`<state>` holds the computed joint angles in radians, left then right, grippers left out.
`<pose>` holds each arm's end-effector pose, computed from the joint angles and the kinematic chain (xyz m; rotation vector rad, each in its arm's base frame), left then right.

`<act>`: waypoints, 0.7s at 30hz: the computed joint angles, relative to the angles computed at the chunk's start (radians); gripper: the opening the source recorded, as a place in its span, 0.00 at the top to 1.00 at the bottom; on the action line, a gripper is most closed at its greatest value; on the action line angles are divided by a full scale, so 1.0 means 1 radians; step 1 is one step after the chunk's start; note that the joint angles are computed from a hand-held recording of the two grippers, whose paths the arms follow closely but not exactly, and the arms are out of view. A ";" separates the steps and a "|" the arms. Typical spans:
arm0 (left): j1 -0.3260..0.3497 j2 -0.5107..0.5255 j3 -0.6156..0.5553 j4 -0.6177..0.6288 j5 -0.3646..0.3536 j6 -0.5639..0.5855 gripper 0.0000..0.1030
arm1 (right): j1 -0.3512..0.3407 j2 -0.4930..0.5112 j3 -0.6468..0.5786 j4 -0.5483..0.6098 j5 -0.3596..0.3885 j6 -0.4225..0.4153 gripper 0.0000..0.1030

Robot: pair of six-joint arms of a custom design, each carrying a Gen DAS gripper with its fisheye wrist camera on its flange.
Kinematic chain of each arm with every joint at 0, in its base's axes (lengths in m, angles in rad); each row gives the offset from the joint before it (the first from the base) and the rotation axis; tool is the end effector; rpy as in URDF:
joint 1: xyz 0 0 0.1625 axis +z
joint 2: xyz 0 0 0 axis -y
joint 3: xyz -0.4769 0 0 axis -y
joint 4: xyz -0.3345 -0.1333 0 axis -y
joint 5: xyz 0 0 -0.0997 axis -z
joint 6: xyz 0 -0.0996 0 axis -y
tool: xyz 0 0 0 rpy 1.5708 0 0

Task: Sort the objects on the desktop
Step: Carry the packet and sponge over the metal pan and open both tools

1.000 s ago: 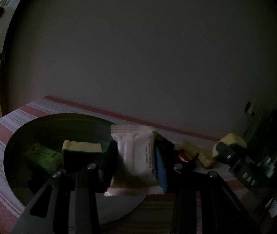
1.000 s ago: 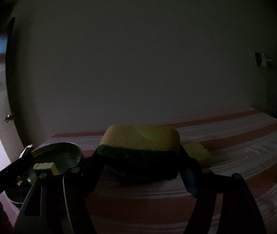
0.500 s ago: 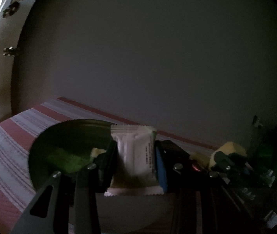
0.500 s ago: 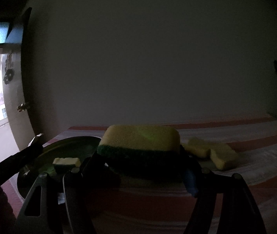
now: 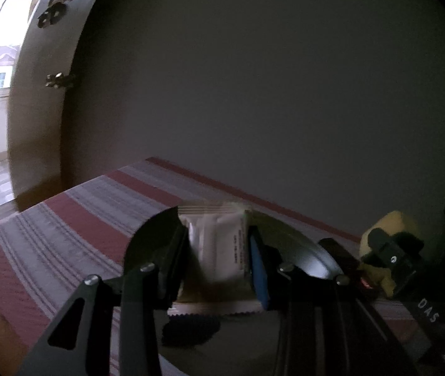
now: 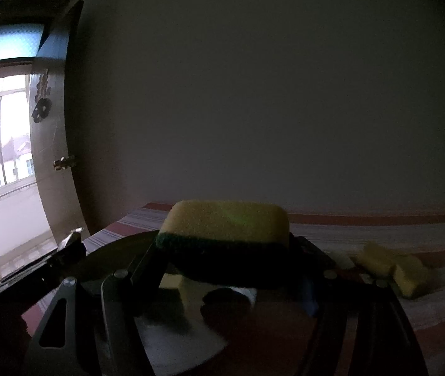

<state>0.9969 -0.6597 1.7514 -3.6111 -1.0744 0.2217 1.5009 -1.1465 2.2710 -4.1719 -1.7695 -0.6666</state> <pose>-0.2067 -0.6526 0.1879 0.6672 2.4257 -1.3718 0.0821 -0.4541 0.3855 0.4030 -1.9103 1.5810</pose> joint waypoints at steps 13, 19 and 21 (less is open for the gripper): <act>-0.003 0.027 -0.099 0.171 0.146 -0.037 0.64 | -0.007 0.118 -0.111 0.031 -0.050 -0.032 0.29; -0.021 0.047 -0.126 0.161 0.204 -0.009 0.64 | -0.013 0.135 -0.118 -0.008 -0.055 -0.053 0.29; -0.028 0.057 -0.136 0.150 0.230 0.009 0.64 | -0.011 0.142 -0.122 -0.019 -0.061 -0.071 0.29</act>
